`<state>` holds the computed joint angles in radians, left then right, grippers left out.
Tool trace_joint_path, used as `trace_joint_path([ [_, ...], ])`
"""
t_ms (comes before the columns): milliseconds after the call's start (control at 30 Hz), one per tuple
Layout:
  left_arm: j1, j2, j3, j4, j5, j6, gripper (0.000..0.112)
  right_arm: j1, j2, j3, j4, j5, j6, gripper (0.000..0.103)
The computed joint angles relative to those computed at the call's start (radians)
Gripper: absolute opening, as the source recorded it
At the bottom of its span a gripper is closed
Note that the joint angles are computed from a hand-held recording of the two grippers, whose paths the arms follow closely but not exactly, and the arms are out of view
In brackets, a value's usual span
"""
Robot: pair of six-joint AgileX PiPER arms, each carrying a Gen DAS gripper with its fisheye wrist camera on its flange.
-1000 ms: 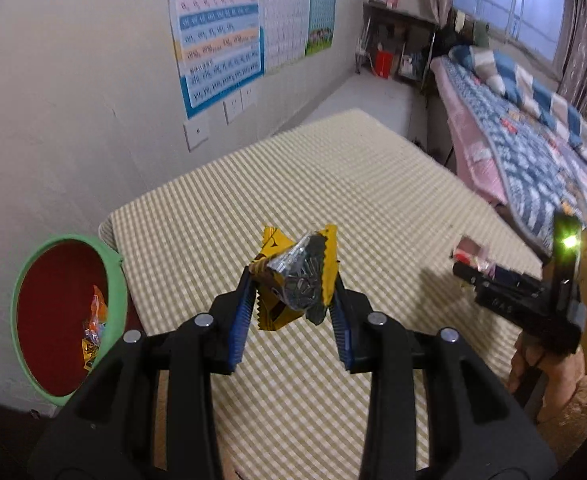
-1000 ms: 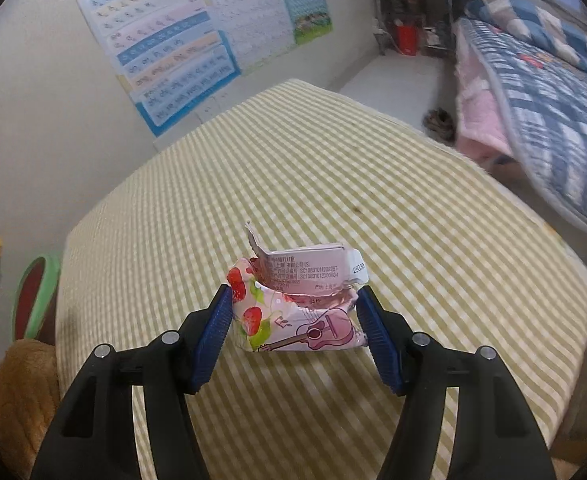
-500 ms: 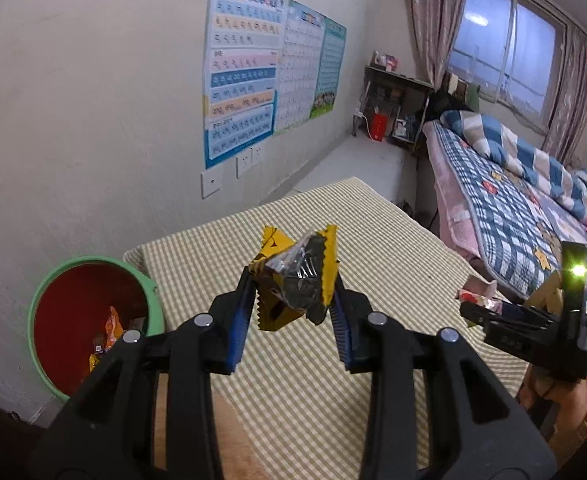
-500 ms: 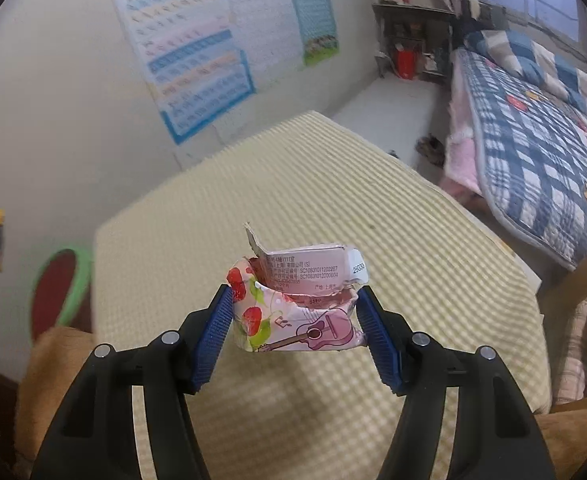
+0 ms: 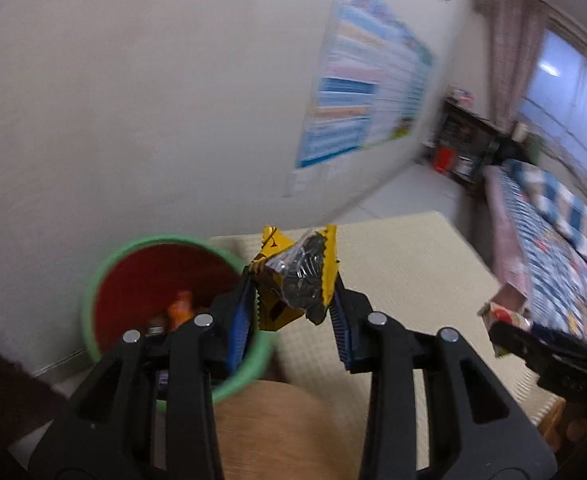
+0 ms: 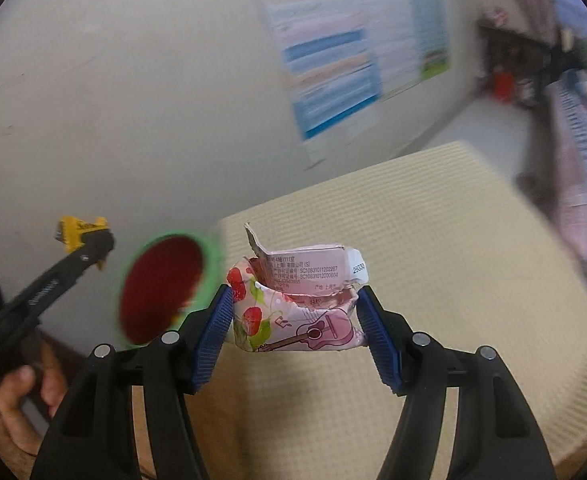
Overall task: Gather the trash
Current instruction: 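Carry the gold wrapper with the left gripper over the bin while the right carries the pink wrapper, then open the left gripper over the bin while the right releases the pink wrapper into it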
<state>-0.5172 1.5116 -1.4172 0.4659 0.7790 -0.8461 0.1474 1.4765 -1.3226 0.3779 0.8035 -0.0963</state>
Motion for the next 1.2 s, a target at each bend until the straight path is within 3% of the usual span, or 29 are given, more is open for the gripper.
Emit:
trace_joint_path([
  [133,0.137,0.023,0.009,-0.027,0.047,0.016,0.034,0.105,0.177,-0.162,0.073,0.017,0.011,0.062],
  [333,0.264,0.091,0.011,-0.102,0.074,0.082,0.036,0.196,0.526,-0.591,0.137,0.179,0.107,0.063],
  [367,0.277,0.098,0.016,-0.106,0.074,0.088,0.039,0.199,0.571,-0.648,0.146,0.2,0.118,0.064],
  [433,0.293,0.104,0.023,-0.107,0.076,0.085,0.065,0.191,0.664,-0.758,0.209,0.246,0.124,0.067],
  [567,0.295,0.106,0.033,-0.095,0.074,0.057,0.074,0.156,0.714,-0.777,0.32,0.263,0.096,0.075],
  [700,0.235,0.101,0.012,-0.061,0.077,0.033,0.079,0.094,0.582,-0.614,0.335,0.187,0.011,0.075],
  [800,0.18,0.096,-0.012,-0.039,0.065,0.024,0.085,0.081,0.388,-0.452,0.216,0.029,-0.11,0.077],
  [833,0.145,0.102,-0.035,-0.013,0.069,0.002,0.088,0.079,0.309,-0.385,0.172,-0.047,-0.152,0.08],
  [867,0.116,0.109,-0.056,0.01,0.072,-0.021,0.09,0.078,0.257,-0.34,0.154,-0.104,-0.187,0.09],
  [900,0.073,0.118,-0.088,0.045,0.075,-0.056,0.094,0.06,0.196,-0.282,0.177,-0.167,-0.259,0.096],
  [967,0.012,0.136,-0.135,0.113,0.09,-0.121,0.098,0.006,0.103,-0.201,0.287,-0.252,-0.422,0.096],
  [1100,-0.143,0.211,-0.291,0.335,0.163,-0.259,0.098,-0.076,0.001,-0.114,0.349,-0.314,-0.528,0.096],
  [1200,-0.215,0.277,-0.41,0.422,0.208,-0.244,0.098,-0.134,-0.04,-0.083,0.272,-0.266,-0.431,0.096],
])
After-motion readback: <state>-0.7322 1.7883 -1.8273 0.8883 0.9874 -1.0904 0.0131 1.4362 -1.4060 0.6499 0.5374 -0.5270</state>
